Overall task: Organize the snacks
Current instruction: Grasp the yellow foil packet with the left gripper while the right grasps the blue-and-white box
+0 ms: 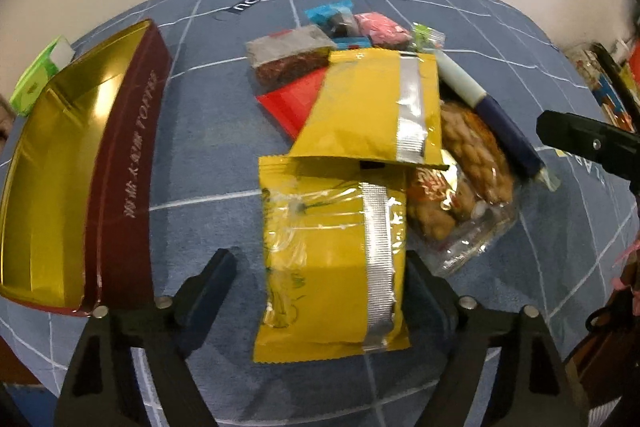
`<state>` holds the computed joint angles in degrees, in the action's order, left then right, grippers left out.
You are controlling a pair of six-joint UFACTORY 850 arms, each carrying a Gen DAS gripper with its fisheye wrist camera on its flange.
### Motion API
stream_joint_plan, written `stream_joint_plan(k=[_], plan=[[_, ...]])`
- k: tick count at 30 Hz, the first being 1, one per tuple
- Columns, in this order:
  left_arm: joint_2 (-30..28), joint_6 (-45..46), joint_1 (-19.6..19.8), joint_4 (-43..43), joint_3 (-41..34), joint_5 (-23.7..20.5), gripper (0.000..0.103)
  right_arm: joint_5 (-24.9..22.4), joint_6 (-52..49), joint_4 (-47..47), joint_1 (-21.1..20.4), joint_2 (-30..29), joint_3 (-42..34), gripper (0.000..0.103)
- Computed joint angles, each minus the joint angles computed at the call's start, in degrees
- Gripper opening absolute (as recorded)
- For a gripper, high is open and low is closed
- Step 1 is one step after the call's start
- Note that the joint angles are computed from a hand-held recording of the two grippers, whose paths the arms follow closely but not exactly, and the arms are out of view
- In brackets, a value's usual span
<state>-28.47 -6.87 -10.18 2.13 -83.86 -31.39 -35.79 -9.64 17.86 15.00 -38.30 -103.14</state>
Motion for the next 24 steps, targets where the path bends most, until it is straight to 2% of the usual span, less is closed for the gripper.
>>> stream_joint_plan(k=[2, 5, 10, 16, 24], plan=[[0.28, -0.03, 0.08, 0.00, 0.25, 0.64, 0.064, -0.39, 0.08, -0.99, 0.21, -0.64, -0.86, 0.085], [0.61, -0.21, 0.38, -0.26, 0.49, 0.60, 0.059, -0.94, -0.07, -1.53, 0.39, -1.25, -1.56, 0.084], [1.88, -2.07, 0.60, 0.83, 1.93, 0.69, 0.058, -1.96, -0.48, -1.45, 0.53, -2.12, -2.43, 0.084], [3.49, -3.38, 0.74, 1.16, 3.39, 0.72, 0.058, -3.92, -0.38, -1.49, 0.53, -4.02, -4.92, 0.072], [5.67, -4.52, 0.48, 2.25, 4.29, 1.30, 0.058, -6.38, -2.99, 2.12, 0.15, -6.48, -8.02, 0.066]])
